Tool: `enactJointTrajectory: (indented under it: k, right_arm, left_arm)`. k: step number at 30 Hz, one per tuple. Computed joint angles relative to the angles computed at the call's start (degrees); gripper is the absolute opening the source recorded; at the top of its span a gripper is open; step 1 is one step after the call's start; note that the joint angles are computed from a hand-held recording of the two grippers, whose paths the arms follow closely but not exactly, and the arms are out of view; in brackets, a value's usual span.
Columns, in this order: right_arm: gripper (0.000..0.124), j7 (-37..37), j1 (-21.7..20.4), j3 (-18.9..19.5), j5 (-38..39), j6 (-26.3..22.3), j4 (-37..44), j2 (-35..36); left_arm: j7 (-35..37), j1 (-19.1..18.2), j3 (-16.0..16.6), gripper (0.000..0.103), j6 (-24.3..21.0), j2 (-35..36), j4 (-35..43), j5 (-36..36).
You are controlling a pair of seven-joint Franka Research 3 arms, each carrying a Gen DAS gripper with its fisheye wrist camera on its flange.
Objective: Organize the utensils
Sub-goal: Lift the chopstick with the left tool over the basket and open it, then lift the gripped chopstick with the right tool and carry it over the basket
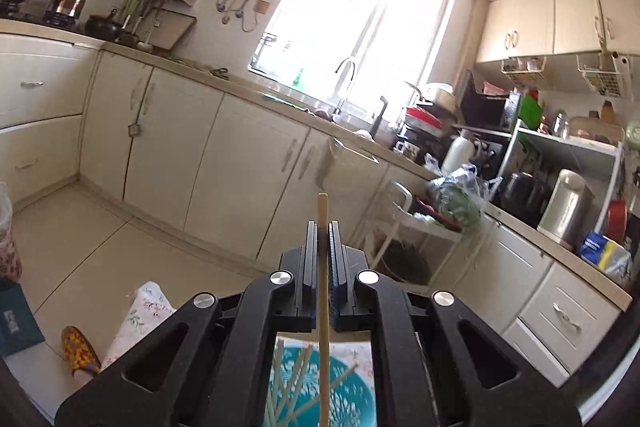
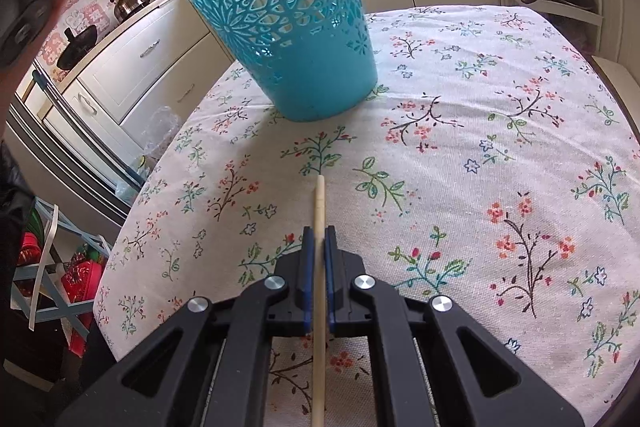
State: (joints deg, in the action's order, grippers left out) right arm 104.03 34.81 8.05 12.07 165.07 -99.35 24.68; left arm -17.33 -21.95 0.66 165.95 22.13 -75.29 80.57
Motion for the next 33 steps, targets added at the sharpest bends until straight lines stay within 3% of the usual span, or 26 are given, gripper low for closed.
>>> enactJointTrajectory:
  k: [5,9,16,21,23,24,25,27,32,33]
  right_arm:
    - [0.006,0.01,0.03,0.06,0.11,-0.03,0.16,0.11]
    - [0.006,-0.66,-0.49,0.63,0.88,0.14,0.04,0.1]
    - [0.006,-1.46,-0.83,0.93,1.76,0.13,0.09,0.15]
    - [0.006,-1.84,-0.89,0.92,2.0,0.09,0.01,0.1]
    - [0.006,-2.05,-1.0,0.99,2.17,-0.06,0.09,0.14]
    - [0.006,-1.96,-0.87,0.84,2.05,-0.25,0.2,0.16]
    - [0.006,-1.75,-0.62,0.56,1.73,-0.55,0.39,0.22]
    - [0.006,-0.64,0.5,-0.67,0.14,-1.19,0.73,0.26]
    - [0.006,7.87,8.05,-8.64,-13.78,-5.13,3.3,0.85]
    - [0.006,8.64,8.04,-8.63,-15.17,-5.35,3.37,0.84]
  left_arm:
    - [3.05,-0.1,0.61,0.005,-0.95,5.5,5.87,-3.97]
    - [3.96,-1.15,2.56,0.005,0.51,6.61,5.45,-6.24]
    - [6.06,-1.73,3.37,0.005,2.59,4.67,0.4,-7.49]
    - [-0.71,-1.67,3.6,0.005,2.95,-2.23,-9.24,-0.7]
    - [-2.96,-0.92,2.67,0.01,2.06,-5.81,-14.87,1.32]
    - [-3.62,-0.42,2.05,0.019,1.52,-7.52,-17.9,1.69]
    - [-3.4,0.17,1.24,0.036,0.58,-9.16,-21.2,1.03]
    - [-2.26,1.54,-0.45,0.055,-1.05,-11.41,-26.72,-1.1]
    - [10.55,6.89,-6.03,0.065,-0.74,-11.69,-35.59,-16.51]
    - [12.24,7.41,-6.67,0.069,-0.69,-11.42,-36.66,-18.74]
